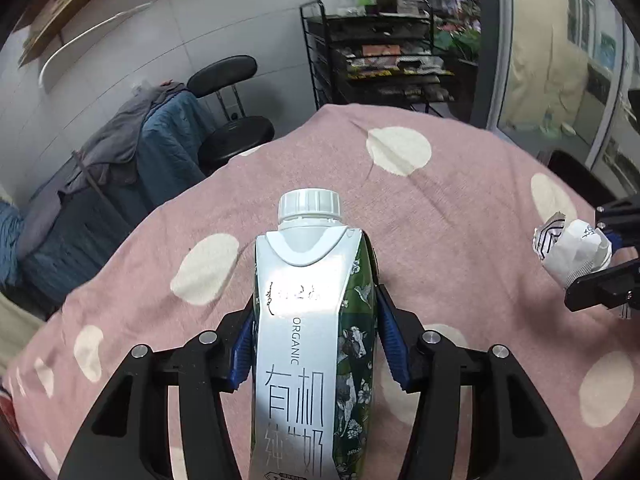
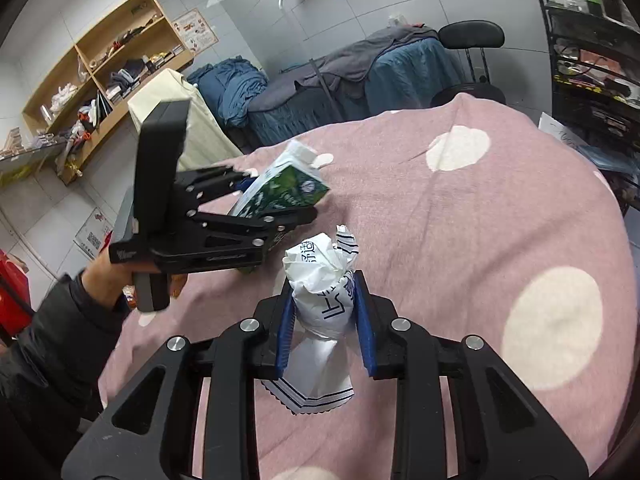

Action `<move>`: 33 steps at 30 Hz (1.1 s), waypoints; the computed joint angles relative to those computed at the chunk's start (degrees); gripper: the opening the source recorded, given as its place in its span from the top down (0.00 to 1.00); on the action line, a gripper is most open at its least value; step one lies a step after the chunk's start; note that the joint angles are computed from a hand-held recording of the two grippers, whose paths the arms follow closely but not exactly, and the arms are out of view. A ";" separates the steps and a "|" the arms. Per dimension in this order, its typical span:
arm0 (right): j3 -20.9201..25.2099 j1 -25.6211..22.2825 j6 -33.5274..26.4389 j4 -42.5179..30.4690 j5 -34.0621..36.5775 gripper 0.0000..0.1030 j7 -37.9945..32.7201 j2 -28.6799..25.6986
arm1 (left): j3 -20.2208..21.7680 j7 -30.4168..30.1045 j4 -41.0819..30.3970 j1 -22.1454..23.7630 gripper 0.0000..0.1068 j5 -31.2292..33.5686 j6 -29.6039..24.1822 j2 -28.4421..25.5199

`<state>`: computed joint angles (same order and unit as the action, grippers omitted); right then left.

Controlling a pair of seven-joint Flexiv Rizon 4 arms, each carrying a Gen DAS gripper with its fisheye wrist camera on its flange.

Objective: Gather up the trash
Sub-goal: 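Grasp the crumpled white wrapper with the right gripper while the left grasps the milk carton, then carry the wrapper and carton over the bin and open both grippers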

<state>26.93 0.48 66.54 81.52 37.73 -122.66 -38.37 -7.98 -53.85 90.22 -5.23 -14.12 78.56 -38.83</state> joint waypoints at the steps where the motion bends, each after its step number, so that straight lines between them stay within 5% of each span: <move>1: 0.79 -1.05 0.26 1.20 0.92 0.72 -1.04 0.94 | -0.81 -0.78 1.20 0.22 0.50 -0.85 1.20 0.60; 6: 2.51 -4.20 3.47 7.64 5.72 0.72 -6.43 6.54 | -8.85 -4.08 12.31 3.63 0.50 -5.43 10.92 6.08; 9: 3.17 -6.26 3.99 10.34 9.88 0.72 -10.05 9.30 | -17.09 -6.75 19.53 8.43 0.50 -6.75 17.62 9.07; 21: -0.90 -10.96 0.07 18.26 25.90 0.72 -20.00 19.38 | -24.00 -20.11 28.45 10.16 0.50 1.32 26.91 13.33; 33: -11.03 -10.13 0.86 24.04 35.04 0.72 -22.28 24.62 | -29.30 -31.14 26.57 10.91 0.50 10.37 29.02 8.82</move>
